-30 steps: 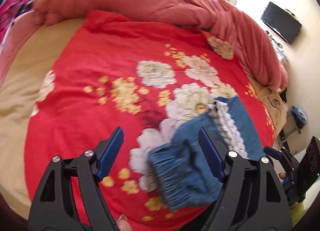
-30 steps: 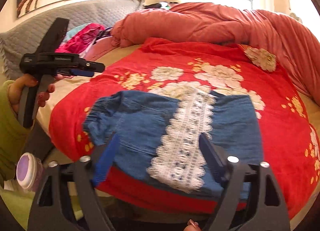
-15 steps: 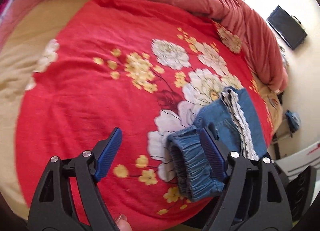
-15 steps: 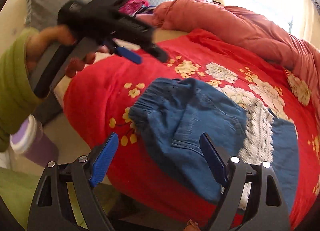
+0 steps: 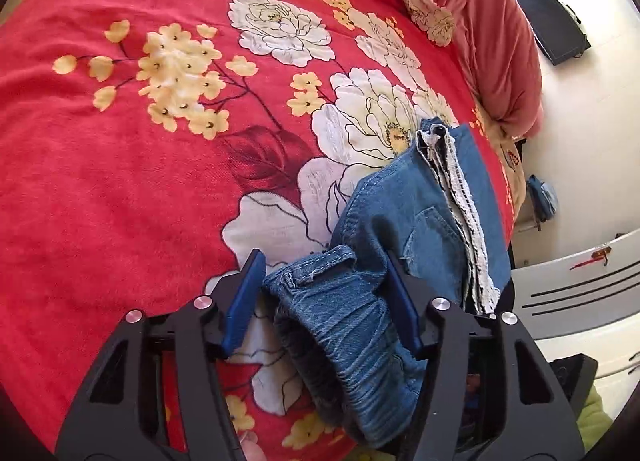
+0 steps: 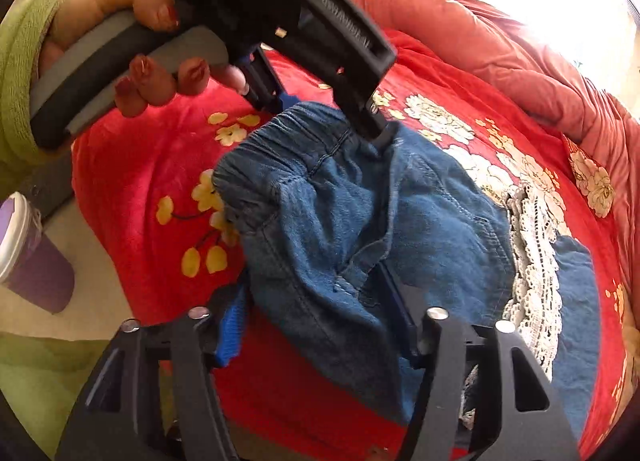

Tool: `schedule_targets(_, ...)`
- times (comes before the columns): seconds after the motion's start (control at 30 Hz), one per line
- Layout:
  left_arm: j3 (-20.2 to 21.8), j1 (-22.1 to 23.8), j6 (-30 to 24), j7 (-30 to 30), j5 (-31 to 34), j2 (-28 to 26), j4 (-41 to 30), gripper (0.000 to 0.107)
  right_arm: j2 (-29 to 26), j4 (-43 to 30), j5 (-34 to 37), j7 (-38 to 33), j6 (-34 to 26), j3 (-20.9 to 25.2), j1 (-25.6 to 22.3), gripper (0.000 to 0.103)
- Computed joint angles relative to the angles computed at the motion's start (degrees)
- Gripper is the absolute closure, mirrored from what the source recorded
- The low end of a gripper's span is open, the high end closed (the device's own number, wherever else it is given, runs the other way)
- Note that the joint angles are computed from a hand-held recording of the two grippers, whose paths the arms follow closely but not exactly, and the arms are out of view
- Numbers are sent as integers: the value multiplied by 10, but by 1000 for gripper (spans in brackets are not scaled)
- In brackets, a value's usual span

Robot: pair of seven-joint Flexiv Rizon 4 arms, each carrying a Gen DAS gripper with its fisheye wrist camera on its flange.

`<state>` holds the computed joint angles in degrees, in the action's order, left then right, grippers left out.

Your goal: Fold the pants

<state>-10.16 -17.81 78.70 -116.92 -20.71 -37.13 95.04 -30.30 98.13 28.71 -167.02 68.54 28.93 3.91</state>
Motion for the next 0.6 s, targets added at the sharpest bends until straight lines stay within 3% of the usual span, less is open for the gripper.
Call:
schedule_targets(0.13, 7, -4, -8, -9, 2, -2, -10, 60, -7, -29, 15, 3, -46, 4, -18, 70)
schedule_targets(0.27, -7, 1, 13, -19, -11, 3, -7, 60, -17, -97, 64, 42, -186, -3, -50, 81)
schedule_targets(0.47, -21, -3, 17, -8, -11, -9, -67, 60, -26, -173, 145, 109, -331, -35, -80, 84)
schedule_targets(0.6, -8, -20, -22, -9, -10, -44, -155, 60, -29, -206, 201, 142, -367, -62, -92, 84)
